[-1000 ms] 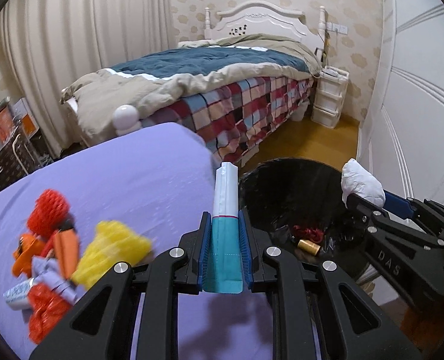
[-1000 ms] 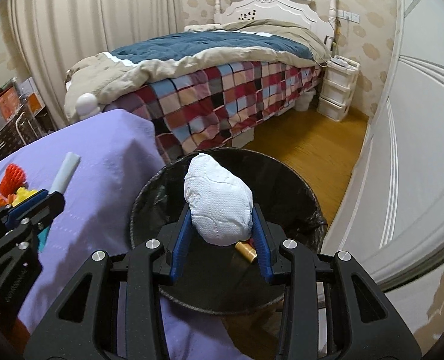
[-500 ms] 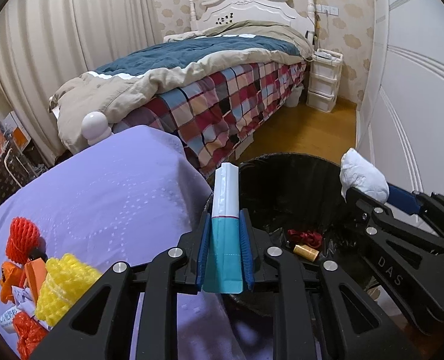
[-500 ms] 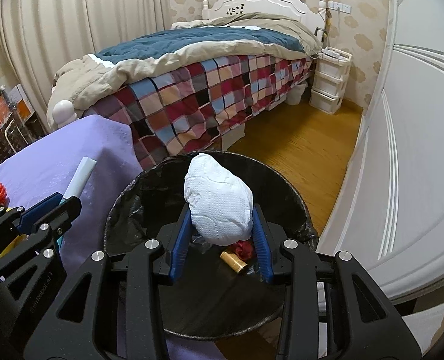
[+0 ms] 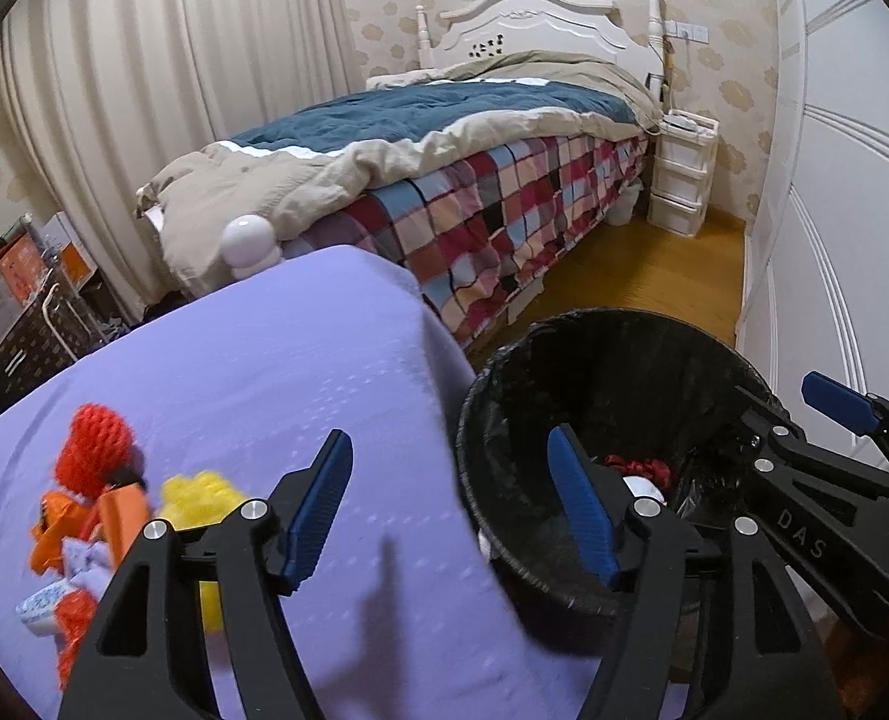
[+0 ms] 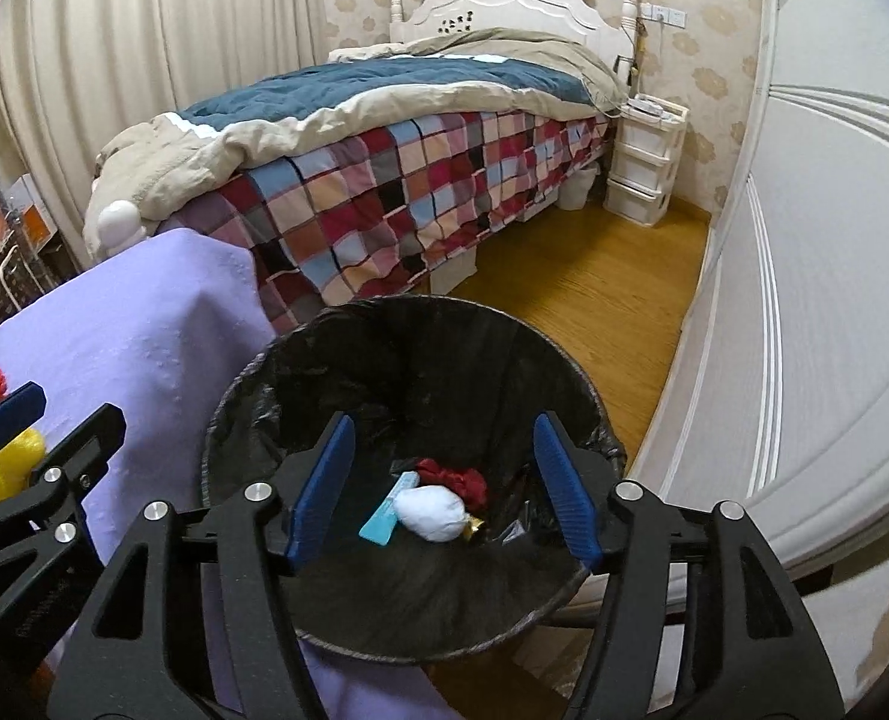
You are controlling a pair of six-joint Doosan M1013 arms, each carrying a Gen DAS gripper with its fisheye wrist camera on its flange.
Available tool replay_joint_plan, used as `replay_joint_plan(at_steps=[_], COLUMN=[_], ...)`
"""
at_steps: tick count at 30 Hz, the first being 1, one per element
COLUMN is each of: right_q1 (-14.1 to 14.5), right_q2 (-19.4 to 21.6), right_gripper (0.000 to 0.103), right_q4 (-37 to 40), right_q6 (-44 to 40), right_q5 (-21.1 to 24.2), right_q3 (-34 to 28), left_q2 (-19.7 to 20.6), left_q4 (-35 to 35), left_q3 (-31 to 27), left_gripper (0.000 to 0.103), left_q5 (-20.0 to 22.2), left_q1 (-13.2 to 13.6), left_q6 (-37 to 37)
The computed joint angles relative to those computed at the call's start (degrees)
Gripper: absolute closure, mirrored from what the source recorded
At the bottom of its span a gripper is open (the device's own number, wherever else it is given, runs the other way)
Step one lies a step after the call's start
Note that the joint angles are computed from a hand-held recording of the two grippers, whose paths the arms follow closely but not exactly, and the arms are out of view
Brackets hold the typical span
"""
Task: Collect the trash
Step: 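Grasp the orange mesh bag with the left gripper and lift it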
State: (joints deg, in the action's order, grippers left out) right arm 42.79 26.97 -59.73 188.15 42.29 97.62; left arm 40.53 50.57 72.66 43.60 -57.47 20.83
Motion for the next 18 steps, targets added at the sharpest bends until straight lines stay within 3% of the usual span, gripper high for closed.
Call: replay_joint_plan(at_steps=[9,18], right_q1=[3.44,7.18], right_q2=[-0.63,0.83], right_gripper=[0.039,0.036], right_q4=[-1.64,-1.44], right_q6=[0.73,-2.17], right_q5=[-1.38,-2.42], right_q3=[-0.87,-3.62], left_q2=[-6.39,-11.61], left_q4=[6.89,8.32], left_q3=[9.87,19.08], left_gripper=[0.037,0.034], left_q5=[2.75,6.18], left_q1=[-0.67,-0.40], left_q6=[-10.93,-20.19])
